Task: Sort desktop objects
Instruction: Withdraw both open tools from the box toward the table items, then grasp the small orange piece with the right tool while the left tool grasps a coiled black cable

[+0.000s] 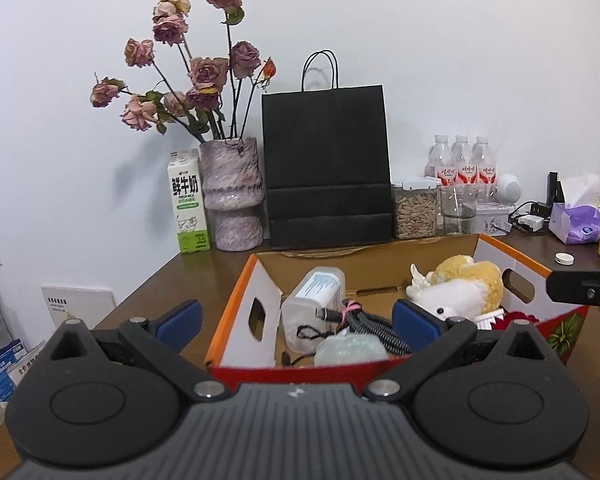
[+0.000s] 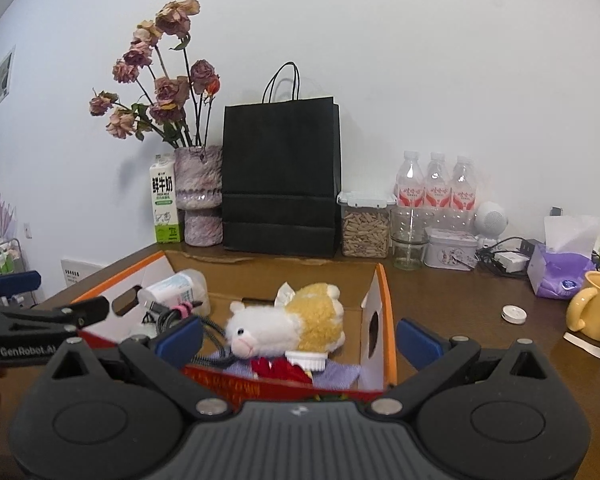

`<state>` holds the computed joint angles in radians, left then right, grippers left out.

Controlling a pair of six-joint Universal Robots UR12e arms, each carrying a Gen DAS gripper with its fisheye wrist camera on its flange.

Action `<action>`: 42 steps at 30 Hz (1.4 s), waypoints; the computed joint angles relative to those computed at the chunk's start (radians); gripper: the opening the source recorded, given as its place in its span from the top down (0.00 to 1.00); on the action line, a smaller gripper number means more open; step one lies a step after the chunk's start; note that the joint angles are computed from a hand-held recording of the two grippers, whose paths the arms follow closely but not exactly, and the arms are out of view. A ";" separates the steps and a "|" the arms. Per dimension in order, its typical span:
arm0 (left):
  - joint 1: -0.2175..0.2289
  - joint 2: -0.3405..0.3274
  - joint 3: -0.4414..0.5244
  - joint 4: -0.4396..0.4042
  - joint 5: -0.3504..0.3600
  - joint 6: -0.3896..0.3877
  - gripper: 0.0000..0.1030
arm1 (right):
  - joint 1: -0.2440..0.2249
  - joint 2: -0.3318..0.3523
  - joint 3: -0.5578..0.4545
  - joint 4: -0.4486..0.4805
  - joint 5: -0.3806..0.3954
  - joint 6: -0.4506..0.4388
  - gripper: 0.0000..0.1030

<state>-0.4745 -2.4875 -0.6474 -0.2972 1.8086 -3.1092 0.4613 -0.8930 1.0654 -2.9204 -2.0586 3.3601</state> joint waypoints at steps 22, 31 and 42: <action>0.009 0.143 -0.257 -0.018 0.002 -0.043 0.00 | 0.016 -0.096 0.169 0.162 0.046 0.080 0.07; 0.012 0.171 -0.309 -0.051 -0.018 -0.053 0.00 | 0.023 -0.086 0.155 0.189 0.122 0.042 0.24; 0.017 0.176 -0.315 -0.070 -0.029 -0.053 0.00 | 0.016 -0.076 0.133 0.227 0.195 0.026 0.89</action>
<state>-0.4580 -2.3120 -0.9627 -0.3674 1.7798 -3.1626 0.4774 -0.9688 1.1986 -2.6934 -1.8640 3.3857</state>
